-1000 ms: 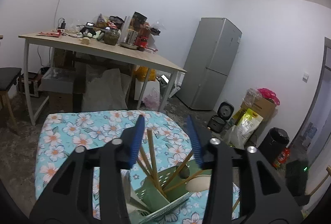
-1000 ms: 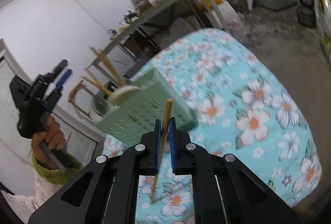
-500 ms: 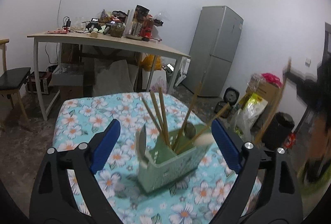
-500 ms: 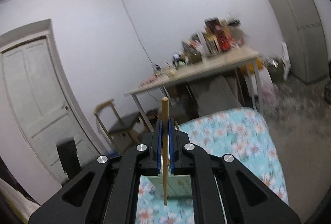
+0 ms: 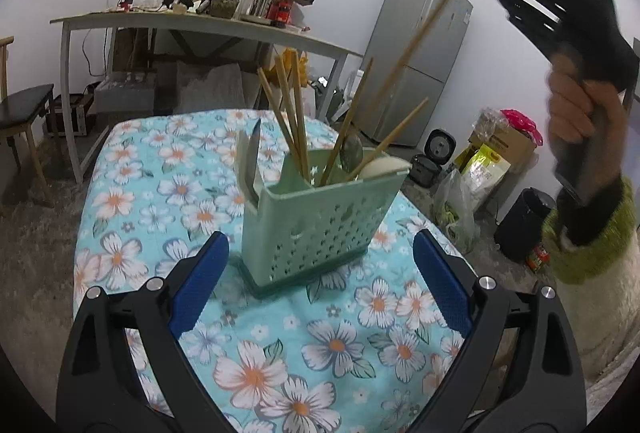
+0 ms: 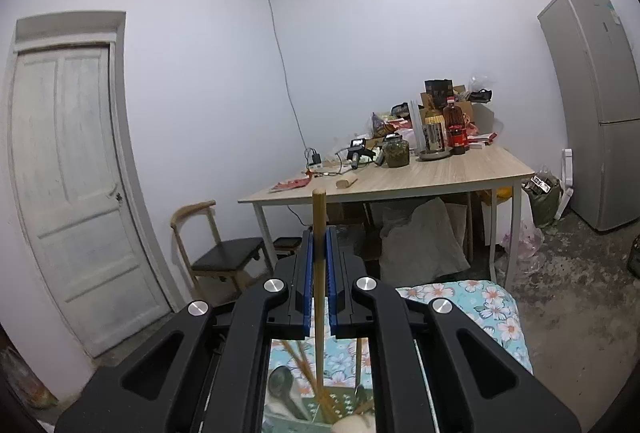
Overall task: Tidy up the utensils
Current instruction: 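Open both grippers and pull them back from the holder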
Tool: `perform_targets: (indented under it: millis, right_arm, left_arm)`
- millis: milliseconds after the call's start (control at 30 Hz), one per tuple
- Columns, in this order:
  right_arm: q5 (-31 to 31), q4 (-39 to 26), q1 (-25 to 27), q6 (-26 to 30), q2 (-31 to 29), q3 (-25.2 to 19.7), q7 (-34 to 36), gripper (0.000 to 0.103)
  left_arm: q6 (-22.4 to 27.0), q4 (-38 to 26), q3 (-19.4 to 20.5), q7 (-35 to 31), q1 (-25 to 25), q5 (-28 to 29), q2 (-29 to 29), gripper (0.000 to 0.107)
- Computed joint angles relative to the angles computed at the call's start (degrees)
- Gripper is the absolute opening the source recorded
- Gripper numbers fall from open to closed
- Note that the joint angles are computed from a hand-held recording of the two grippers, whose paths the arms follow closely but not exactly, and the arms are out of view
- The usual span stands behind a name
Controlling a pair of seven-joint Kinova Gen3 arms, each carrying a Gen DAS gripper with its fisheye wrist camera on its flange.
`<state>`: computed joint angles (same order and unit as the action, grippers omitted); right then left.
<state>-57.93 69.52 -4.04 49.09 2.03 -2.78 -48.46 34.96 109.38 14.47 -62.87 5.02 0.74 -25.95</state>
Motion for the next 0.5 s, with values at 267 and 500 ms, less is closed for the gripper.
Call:
perform_targets:
  millis: [267, 500]
  right_arm:
    - [10.80, 4.23, -4.90, -9.10, 0.72, -3.30, -0.50, 0.006]
    - [14.74, 8.34, -6.78, -12.80, 0.28, -3.82, 0.11, 0.006]
  left_arm:
    - [0.77, 0.43, 0.99, 1.36, -0.62, -0.71, 0.33, 0.090]
    - [0.95, 0.00, 0.80, 2.14, -0.79, -1.22, 0.91, 0.090]
